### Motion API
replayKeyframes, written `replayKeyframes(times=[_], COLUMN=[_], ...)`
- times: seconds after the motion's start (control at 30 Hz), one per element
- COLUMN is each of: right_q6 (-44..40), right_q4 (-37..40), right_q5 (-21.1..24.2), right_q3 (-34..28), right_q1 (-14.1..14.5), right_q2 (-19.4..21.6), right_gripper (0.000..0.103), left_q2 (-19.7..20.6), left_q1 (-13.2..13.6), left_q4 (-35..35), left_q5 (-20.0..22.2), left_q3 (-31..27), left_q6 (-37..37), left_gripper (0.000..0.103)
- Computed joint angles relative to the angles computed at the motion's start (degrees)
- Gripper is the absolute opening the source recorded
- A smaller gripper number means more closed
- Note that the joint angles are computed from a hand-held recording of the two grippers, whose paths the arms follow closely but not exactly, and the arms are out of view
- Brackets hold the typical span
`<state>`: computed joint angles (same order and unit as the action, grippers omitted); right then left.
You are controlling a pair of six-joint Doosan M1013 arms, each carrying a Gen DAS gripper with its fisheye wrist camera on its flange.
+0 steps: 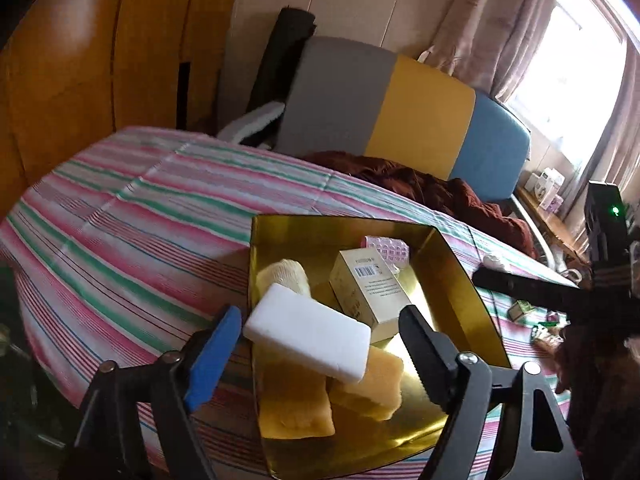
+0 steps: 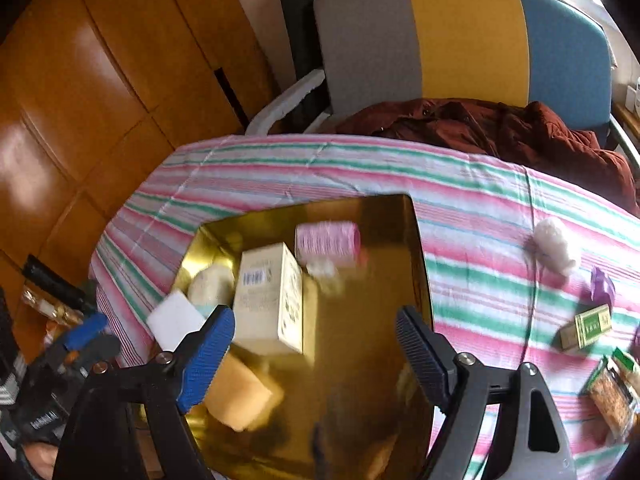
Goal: Organize objects
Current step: 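Withdraw both tools from the gold tray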
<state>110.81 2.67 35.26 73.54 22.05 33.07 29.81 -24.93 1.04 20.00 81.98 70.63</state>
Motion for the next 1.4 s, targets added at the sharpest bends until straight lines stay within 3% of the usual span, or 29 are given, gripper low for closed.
replayKeyframes(times=[0.27,0.43,0.53,0.63,1.4], right_q6=[11.8,21.1,23.2,24.4,27.6], right_q4=[-14.6,-27.2,-30.1,-31.9,-30.8], right_q5=[-2.4,-2.0,-1.8,-1.4,-1.0], right_q3=[4.6,6.3,6.9,7.4,11.0], right_q1=[2.9,4.9,5.4,5.8,3.9], right_q2=[-2.4,-3.3,-3.6,-3.9,-5.6], right_gripper=[0.084,0.084,0.084,0.084,0.084], left_q2=[-0.8,-1.4,-1.6,-1.8,-0.8], left_q1=[-1.2,-2.4,-3.0,-3.3,-4.5], left_q4=[8.2,21.4,28.0,29.6,11.5], left_q5=[-0.2,0.0,0.2,0.1,1.4], left_q3=[1.3,2.3,2.8,3.1,2.1], left_q6=[-5.9,-16.8,-22.3,-23.2,-1.0], left_gripper=[0.091,0.095,0.099,0.099,0.100])
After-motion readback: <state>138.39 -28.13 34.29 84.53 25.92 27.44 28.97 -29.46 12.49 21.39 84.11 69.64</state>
